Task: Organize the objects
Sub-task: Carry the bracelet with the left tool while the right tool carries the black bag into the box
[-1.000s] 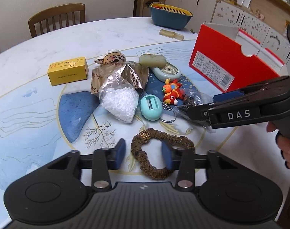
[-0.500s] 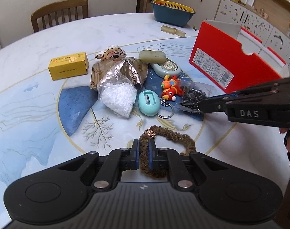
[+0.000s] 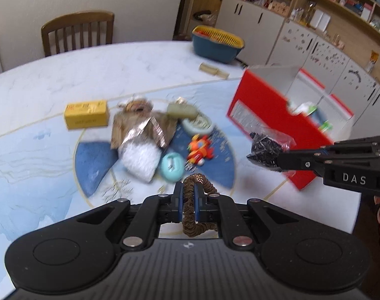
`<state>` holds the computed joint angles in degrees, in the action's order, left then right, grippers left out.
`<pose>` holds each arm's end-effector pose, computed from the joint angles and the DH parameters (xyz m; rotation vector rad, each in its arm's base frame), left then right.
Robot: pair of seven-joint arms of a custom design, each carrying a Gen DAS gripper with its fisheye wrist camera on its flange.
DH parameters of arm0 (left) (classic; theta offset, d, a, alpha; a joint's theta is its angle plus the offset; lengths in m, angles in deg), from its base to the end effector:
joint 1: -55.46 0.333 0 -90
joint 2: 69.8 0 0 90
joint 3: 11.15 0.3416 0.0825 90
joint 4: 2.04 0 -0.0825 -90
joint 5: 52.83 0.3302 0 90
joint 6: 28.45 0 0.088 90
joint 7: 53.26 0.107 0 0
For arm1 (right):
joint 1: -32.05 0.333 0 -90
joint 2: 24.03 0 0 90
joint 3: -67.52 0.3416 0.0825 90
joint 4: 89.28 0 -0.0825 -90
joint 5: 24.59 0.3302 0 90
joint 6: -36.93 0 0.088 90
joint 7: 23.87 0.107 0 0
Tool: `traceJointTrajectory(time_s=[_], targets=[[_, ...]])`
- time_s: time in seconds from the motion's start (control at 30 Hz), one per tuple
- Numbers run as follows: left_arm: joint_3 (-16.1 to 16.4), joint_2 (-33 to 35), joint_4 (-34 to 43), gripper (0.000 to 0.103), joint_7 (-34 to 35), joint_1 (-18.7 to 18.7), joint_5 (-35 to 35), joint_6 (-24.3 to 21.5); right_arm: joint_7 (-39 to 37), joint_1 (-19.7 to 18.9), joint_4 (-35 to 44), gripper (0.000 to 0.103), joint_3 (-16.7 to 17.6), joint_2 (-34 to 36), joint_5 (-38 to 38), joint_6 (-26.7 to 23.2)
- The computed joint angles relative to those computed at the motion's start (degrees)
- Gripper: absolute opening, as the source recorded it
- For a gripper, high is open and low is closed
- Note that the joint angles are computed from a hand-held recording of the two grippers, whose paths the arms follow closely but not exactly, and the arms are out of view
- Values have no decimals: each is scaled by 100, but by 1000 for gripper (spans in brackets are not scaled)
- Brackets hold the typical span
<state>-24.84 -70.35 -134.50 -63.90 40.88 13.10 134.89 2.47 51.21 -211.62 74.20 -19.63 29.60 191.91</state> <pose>0.4080 -0.2753 0.4469 -2.0331 1.6160 -0.8693 0.5006 0.2098 0.4718 -2.2216 0.9245 -0.1697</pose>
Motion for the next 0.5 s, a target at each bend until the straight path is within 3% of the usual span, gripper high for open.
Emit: traceJointTrajectory(time_s=[0.5], targets=[[-64, 87, 1105, 8, 784, -58, -329, 258, -180, -495, 539, 4, -366, -234, -85, -835]])
